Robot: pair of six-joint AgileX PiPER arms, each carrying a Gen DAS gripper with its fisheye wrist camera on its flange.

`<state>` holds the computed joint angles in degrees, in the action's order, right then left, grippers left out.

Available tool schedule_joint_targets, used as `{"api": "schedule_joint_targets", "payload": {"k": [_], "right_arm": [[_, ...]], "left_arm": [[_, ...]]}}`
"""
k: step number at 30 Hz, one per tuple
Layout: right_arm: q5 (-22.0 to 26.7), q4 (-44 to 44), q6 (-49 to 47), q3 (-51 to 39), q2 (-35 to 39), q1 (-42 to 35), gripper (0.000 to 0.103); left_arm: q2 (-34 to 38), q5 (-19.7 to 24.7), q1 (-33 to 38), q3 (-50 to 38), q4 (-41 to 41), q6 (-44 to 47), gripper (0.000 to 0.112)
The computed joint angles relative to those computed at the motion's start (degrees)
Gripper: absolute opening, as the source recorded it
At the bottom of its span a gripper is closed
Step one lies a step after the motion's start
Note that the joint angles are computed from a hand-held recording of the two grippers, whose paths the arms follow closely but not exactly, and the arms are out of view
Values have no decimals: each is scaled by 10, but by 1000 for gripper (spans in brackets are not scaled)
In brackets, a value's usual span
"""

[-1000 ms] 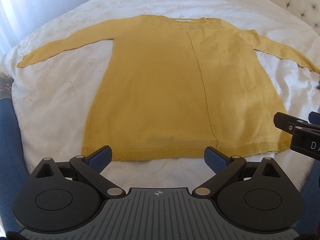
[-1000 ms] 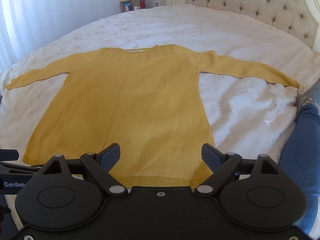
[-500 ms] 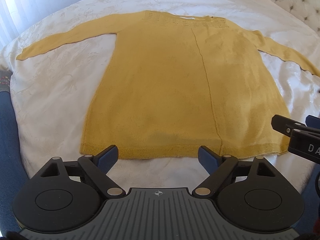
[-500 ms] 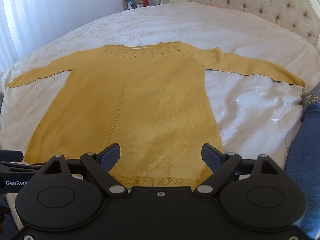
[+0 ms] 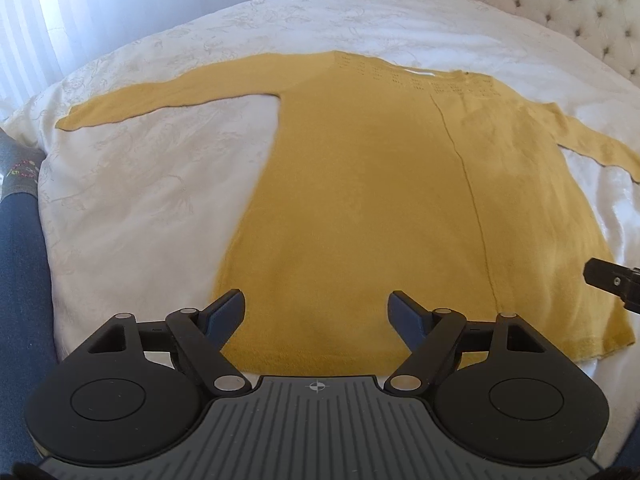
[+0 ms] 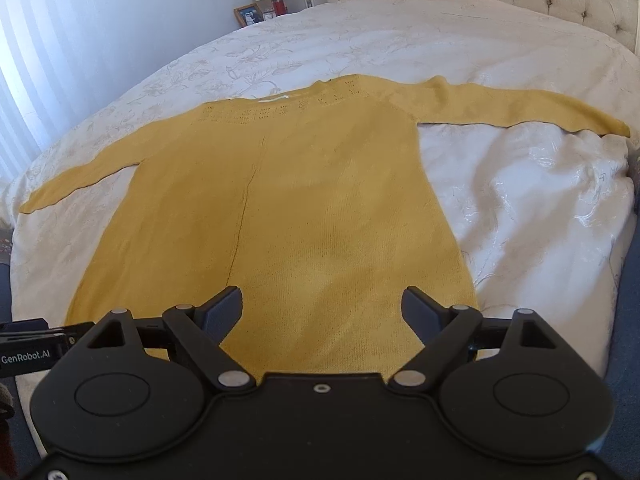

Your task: Fold small clothes

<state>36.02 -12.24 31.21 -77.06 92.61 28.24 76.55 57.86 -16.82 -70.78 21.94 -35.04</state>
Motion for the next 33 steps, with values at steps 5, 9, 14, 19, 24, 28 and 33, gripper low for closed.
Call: {"api": "schedule_joint_targets", "payload": {"k": [5, 9, 14, 19, 24, 28, 33], "right_arm": [[-13, -9, -17, -26, 26, -6, 85], [-21, 5, -34, -57, 51, -11, 85], [-45, 29, -51, -86, 80, -14, 85], [-56, 52, -68, -129, 118, -11, 86], [-79, 56, -70, -160, 148, -4, 88], [-89, 35, -51, -191, 180, 4, 92], [-75, 52, -60, -241, 223, 9, 92]], "left_arm": [[0, -109, 134, 18, -123, 118, 70], [41, -135, 181, -12, -82, 150, 70], [92, -202, 295, -54, -207, 331, 70], [169, -229, 377, -129, -317, 477, 71], [262, -194, 427, -247, -334, 506, 71], [340, -161, 464, -349, -339, 493, 71], [449, -89, 500, -511, -338, 440, 71]]}}
